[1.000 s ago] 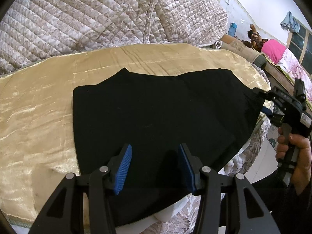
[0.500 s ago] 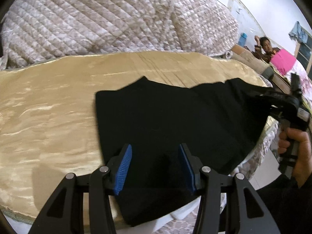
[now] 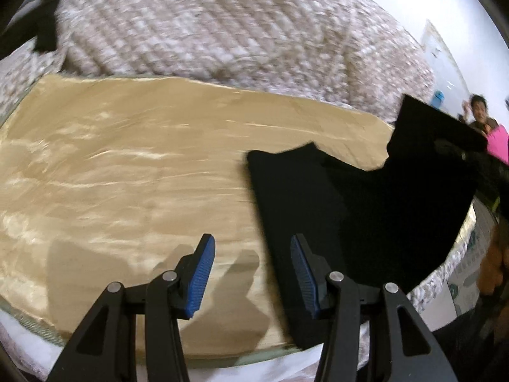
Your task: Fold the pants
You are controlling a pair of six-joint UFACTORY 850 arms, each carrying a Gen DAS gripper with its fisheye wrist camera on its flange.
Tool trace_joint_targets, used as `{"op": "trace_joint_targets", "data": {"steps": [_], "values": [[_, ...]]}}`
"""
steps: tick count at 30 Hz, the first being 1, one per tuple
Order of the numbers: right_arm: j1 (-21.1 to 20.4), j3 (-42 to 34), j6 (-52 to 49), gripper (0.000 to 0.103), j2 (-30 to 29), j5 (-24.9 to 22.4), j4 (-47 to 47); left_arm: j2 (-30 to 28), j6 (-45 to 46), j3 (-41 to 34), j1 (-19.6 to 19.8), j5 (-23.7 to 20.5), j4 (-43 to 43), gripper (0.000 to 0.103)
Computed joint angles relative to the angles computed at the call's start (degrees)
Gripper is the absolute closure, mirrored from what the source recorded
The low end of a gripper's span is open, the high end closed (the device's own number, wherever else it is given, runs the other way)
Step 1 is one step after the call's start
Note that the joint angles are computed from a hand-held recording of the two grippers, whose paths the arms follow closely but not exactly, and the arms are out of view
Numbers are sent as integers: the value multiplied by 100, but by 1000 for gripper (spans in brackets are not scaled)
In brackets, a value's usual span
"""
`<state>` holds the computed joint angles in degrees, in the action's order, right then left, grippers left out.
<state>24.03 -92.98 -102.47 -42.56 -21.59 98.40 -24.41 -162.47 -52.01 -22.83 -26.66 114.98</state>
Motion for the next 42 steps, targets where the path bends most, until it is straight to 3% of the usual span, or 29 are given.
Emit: {"op": "trace_joint_targets", "data": {"steps": [4, 8, 18, 22, 26, 32, 34, 37, 39, 42], "values": [[346, -191, 1017, 81, -345, -125, -1463, 139, -220, 210, 90, -95, -113, 51], [608, -401, 2033, 81, -742, 134, -2907, 236, -460, 340, 148, -110, -51, 51], [744, 61, 273, 80, -420, 481, -1431, 299, -598, 372, 119, -162, 117, 51], [767, 71, 268, 80, -542, 512, -1614, 300, -547, 373, 116, -161, 24, 51], [777, 200, -252, 77, -474, 506, -1184, 287, -570, 375, 135, -173, 13, 51], [772, 267, 115, 56, -387, 237, -1569, 285, -577, 375, 128, -180, 19, 51], [772, 380, -60, 55, -308, 147, -1459, 290, -586, 376, 125, -193, 24, 51], [684, 434, 36, 54, -232, -421, -1616, 307, -662, 393, 121, -228, 64, 51], [637, 565, -358, 54, -127, -572, -1275, 316, -717, 396, 127, -238, 108, 51], [479, 816, -1277, 54, 40, -583, 22, 345, -1020, 419, 130, -225, 453, 51]]}}
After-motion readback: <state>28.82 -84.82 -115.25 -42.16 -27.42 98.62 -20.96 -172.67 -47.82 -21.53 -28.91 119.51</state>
